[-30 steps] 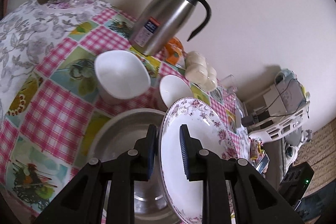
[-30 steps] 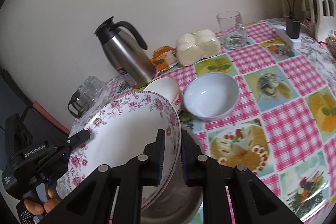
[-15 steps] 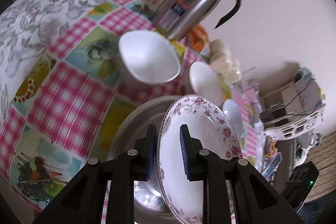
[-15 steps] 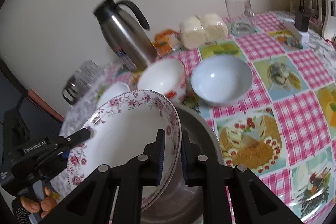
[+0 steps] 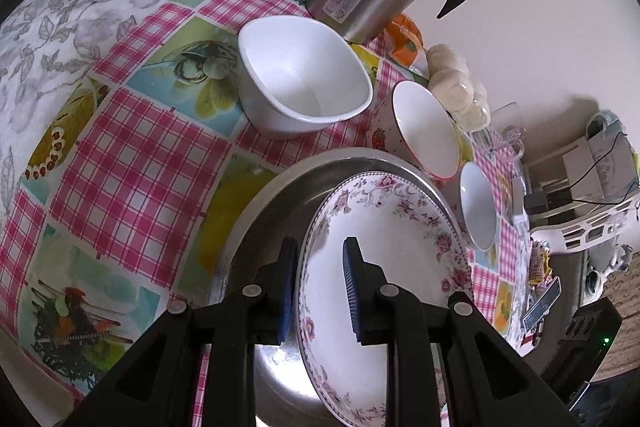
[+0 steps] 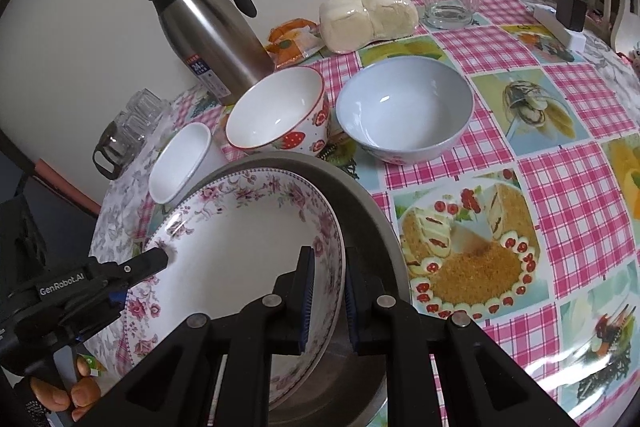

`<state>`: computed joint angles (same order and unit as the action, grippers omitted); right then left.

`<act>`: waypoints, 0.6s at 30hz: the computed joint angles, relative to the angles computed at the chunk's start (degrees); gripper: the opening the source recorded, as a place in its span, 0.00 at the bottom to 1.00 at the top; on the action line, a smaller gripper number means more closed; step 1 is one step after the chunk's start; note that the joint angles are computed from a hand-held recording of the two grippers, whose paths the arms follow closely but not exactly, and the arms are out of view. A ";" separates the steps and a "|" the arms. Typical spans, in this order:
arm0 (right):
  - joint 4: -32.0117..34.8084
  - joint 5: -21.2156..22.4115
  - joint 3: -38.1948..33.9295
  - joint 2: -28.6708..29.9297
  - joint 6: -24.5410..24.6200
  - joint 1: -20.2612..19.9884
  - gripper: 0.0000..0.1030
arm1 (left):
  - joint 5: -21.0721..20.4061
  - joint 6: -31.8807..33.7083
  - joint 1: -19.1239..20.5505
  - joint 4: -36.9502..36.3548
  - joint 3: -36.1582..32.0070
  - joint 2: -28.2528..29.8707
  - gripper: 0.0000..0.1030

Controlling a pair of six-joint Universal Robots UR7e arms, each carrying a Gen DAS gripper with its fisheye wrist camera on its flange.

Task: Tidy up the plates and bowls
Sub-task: 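Lower the floral-rim plate into the steel plate and open the right tool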

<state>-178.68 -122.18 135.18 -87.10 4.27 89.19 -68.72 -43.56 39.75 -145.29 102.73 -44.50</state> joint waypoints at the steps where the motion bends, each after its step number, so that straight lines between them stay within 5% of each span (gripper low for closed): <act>1: 0.36 -0.04 -0.01 0.04 0.12 -0.07 0.16 | 0.06 -0.10 0.02 0.28 -0.24 0.20 0.22; 18: 4.99 -1.54 -1.04 1.05 1.50 -0.57 0.16 | 0.12 -1.96 0.40 4.03 -1.31 1.08 0.22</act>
